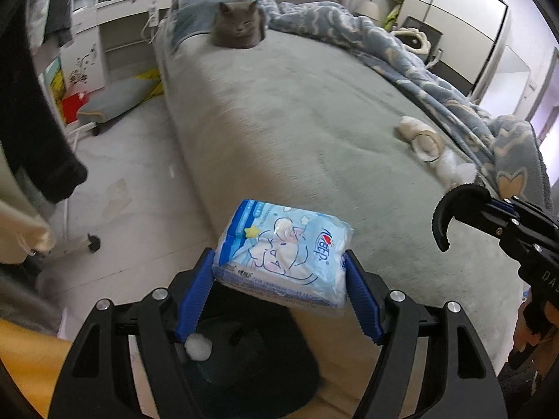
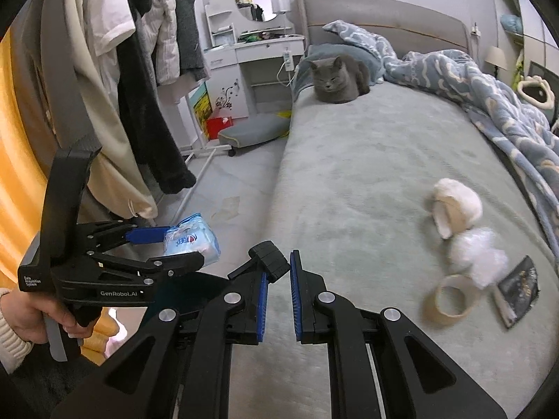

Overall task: Collect trash
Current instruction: 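Carry the tissue pack with the left gripper over the green bin, then open the left gripper to drop the tissue pack into the bin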

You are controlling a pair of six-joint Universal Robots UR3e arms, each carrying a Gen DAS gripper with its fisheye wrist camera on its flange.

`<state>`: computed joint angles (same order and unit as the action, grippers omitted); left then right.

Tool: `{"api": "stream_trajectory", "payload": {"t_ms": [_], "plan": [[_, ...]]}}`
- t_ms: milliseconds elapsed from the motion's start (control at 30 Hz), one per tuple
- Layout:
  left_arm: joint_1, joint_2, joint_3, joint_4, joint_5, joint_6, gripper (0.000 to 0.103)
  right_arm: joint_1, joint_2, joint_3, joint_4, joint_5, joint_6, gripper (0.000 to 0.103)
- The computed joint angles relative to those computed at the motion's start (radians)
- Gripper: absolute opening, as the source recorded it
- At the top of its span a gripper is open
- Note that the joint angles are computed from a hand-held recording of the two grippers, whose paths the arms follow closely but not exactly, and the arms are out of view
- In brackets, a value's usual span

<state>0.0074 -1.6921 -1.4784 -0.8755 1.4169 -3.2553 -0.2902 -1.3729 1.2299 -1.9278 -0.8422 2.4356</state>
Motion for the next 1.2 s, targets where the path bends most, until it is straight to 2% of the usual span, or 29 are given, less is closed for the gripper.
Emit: {"api": "stream_trajectory", "payload": {"t_ms": [567, 767, 867, 967, 1200], "plan": [[0.172, 0.127, -0.179, -0.149, -0.038, 0.051, 0.074, 0.203, 0.081, -0.054, -0.047, -0.108, 0.096, 0.012], [0.242, 0.146, -0.225, -0.234, -0.054, 0.101, 0.075, 0.272, 0.127, -0.096, -0.033, -0.163, 0.117, 0.012], [0.263, 0.147, -0.247, -0.254, -0.063, 0.124, 0.075, 0.307, 0.155, -0.121, -0.025, -0.189, 0.126, 0.012], [0.308, 0.158, -0.28, -0.29, -0.108, 0.152, 0.075, 0.341, 0.182, -0.148, -0.01, -0.222, 0.136, 0.012], [0.351, 0.186, -0.319, -0.332, -0.122, 0.212, 0.076, 0.392, 0.245, -0.198, 0.029, -0.27, 0.147, 0.012]]}}
